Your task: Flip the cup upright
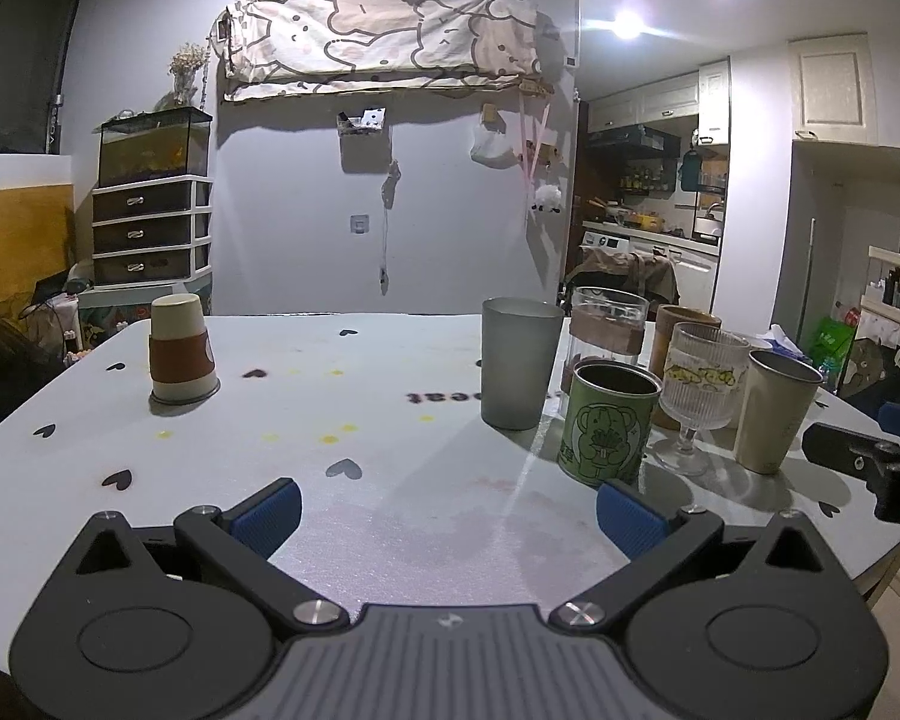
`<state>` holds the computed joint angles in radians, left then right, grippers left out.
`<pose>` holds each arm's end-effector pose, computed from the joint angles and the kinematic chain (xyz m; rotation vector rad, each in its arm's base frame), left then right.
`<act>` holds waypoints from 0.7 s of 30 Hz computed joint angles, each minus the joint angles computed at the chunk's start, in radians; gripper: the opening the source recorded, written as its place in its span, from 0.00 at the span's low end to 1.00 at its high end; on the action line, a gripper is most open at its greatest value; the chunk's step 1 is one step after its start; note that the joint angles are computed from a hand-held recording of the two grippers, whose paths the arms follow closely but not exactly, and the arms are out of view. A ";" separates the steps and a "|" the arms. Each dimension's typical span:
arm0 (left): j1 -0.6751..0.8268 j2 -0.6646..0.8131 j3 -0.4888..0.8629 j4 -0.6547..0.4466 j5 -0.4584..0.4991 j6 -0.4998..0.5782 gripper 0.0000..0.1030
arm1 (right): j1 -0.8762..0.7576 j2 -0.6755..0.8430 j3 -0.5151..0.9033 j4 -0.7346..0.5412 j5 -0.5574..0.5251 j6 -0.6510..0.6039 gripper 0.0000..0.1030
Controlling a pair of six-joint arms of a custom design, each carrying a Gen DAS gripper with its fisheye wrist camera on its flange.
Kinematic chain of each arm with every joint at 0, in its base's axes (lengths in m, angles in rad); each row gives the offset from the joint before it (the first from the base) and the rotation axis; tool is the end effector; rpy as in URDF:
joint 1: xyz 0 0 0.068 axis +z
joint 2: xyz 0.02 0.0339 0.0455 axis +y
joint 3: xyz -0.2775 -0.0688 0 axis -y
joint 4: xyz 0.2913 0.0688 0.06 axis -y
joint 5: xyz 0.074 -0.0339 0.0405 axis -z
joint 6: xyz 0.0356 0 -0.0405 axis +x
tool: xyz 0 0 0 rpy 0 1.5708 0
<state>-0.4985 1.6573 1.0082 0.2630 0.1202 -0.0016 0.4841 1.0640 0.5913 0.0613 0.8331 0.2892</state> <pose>0.3612 -0.2015 0.2205 0.5643 1.8985 -0.4449 0.2439 0.0985 0.2377 0.3400 1.8215 -0.2899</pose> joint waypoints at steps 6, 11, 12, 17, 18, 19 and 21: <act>0.000 -0.001 -0.001 0.002 0.000 0.002 1.00 | 0.003 -0.006 -0.003 -0.007 -0.004 0.002 1.00; 0.001 -0.004 -0.002 -0.001 -0.002 0.001 1.00 | 0.005 -0.005 -0.002 -0.010 -0.003 0.004 1.00; 0.001 -0.005 -0.002 -0.002 -0.003 0.001 1.00 | 0.006 -0.005 -0.001 -0.010 -0.003 0.003 1.00; 0.004 -0.007 -0.002 -0.003 0.000 0.006 1.00 | 0.007 -0.004 -0.001 -0.011 -0.002 0.005 1.00; 0.003 -0.008 -0.002 -0.003 -0.001 0.006 1.00 | 0.007 -0.004 0.000 -0.012 -0.001 0.006 1.00; 0.001 -0.008 -0.002 -0.003 -0.003 0.006 1.00 | 0.007 -0.004 -0.001 -0.011 -0.002 0.005 1.00; 0.002 -0.008 -0.002 -0.003 -0.002 0.006 1.00 | 0.007 -0.004 -0.001 -0.012 -0.002 0.006 1.00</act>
<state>-0.4968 1.6492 1.0059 0.2599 0.1178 0.0046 0.4909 1.0597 0.5907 0.0497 0.8308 0.2947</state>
